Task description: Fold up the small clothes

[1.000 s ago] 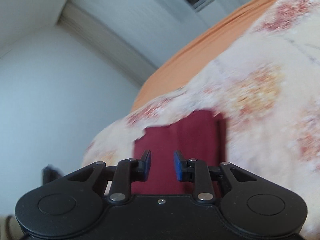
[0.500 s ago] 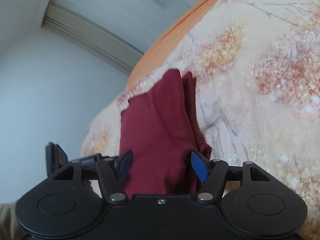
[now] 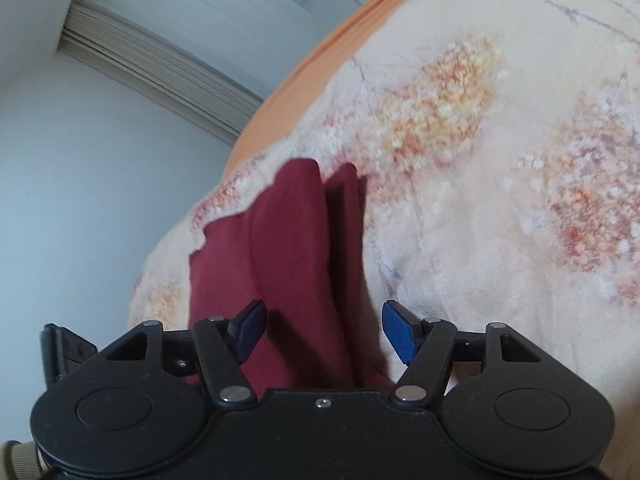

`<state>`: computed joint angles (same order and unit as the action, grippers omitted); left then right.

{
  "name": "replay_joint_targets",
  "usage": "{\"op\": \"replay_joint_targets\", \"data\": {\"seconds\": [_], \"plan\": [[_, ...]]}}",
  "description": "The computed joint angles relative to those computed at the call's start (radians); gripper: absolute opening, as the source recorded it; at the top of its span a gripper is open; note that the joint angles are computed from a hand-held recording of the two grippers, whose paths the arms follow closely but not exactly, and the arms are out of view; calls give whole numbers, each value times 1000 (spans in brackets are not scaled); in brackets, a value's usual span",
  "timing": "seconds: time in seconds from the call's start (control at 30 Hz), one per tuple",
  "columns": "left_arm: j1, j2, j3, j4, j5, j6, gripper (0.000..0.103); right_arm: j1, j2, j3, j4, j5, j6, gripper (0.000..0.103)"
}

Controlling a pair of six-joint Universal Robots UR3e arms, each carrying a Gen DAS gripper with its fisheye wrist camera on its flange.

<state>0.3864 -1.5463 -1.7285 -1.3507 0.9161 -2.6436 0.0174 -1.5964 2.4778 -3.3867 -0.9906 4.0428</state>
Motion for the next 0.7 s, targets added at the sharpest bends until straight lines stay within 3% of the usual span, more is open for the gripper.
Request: {"op": "replay_joint_targets", "data": {"seconds": [0.13,0.17,0.2,0.27,0.33,0.4,0.7], "plan": [[18,-1,-32,20,-26,-5,70,9,82,-10,-81,37,53,65],[22,2,-39,25,-30,-9,69,24,86,-24,-64,22,50,58],[24,6,-47,34,-32,-14,66,30,94,-33,-68,23,54,36],[21,22,-62,62,-23,-22,55,42,88,-39,-84,14,59,27],[19,45,-67,69,-19,-17,40,65,42,-64,-14,-20,43,25],[29,68,-54,33,-30,3,33,82,-7,-82,47,-45,47,24],[162,200,38,-283,-76,179,30,170,-218,-200,334,-108,62,23]]}}
